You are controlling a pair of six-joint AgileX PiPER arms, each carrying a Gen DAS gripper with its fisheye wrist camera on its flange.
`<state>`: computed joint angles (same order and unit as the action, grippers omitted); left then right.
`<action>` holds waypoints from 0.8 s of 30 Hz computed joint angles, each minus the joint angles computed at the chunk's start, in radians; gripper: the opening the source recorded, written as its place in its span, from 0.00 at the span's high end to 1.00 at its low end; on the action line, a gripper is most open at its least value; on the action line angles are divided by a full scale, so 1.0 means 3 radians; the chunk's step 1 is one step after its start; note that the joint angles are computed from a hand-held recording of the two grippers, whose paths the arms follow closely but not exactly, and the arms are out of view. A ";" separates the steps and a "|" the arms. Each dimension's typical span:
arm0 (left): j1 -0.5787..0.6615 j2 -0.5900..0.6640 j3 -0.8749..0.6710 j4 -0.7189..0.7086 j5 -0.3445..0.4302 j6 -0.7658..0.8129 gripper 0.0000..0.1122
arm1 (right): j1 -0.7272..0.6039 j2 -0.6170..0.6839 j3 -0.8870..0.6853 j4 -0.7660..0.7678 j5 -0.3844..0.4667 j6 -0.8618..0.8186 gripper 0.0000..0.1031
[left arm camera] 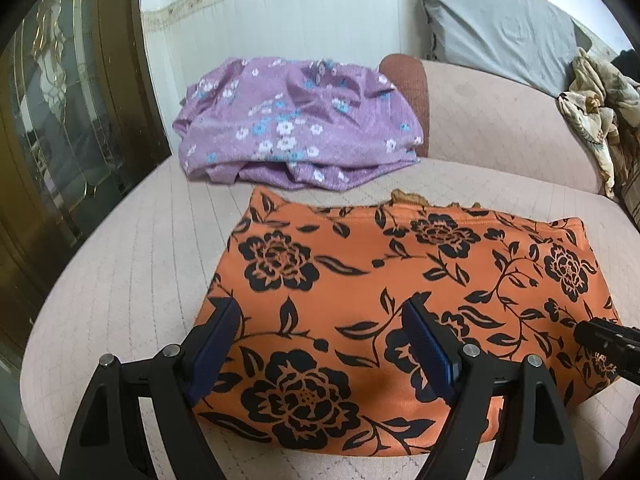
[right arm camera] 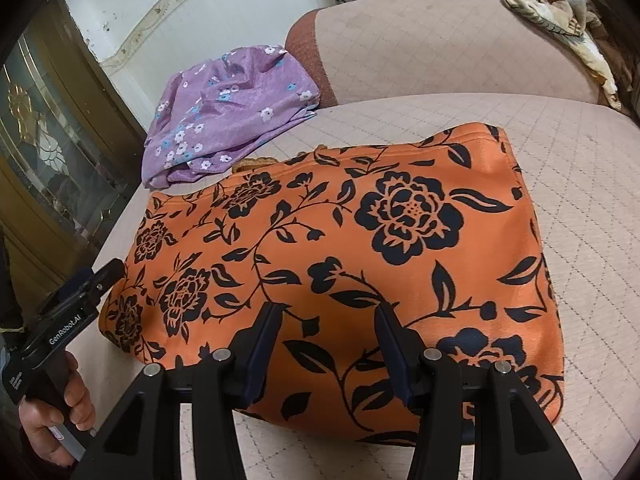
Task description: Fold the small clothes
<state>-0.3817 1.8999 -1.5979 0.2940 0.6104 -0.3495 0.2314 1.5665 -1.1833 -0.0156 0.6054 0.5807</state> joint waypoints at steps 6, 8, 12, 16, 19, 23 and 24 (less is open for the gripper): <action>0.0110 0.0207 -0.0210 -0.0407 0.0498 0.0188 0.26 | -0.0046 -0.0166 0.0138 -0.0137 -0.0004 0.0236 0.48; 0.0060 0.0333 -0.0240 -0.0274 0.0655 0.0112 0.25 | -0.0083 -0.0177 0.0160 -0.0094 0.0034 0.0248 0.48; 0.0007 0.0204 0.0003 -0.0122 0.0519 0.0028 0.25 | -0.0207 0.0047 0.0075 0.0229 0.0393 -0.0014 0.48; 0.0083 0.0008 0.0235 -0.0085 0.0412 -0.0062 0.25 | -0.0138 -0.0126 0.0190 0.0064 0.0410 0.0180 0.48; 0.0174 -0.0122 0.0394 -0.0051 0.0327 -0.0120 0.25 | -0.0166 -0.0426 0.0404 0.0036 0.0360 0.0306 0.48; 0.0345 -0.0313 0.0625 -0.0225 0.0240 -0.0042 0.25 | -0.0118 -0.0696 0.0592 -0.0379 0.0451 0.0683 0.48; 0.0392 -0.0349 0.0684 -0.0275 0.0217 -0.0012 0.25 | -0.0131 -0.0750 0.0634 -0.0354 0.0452 0.0689 0.48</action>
<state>-0.2640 1.7952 -1.3928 0.2115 0.6755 -0.3531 0.1920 1.3415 -0.9930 -0.1217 0.7409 0.7873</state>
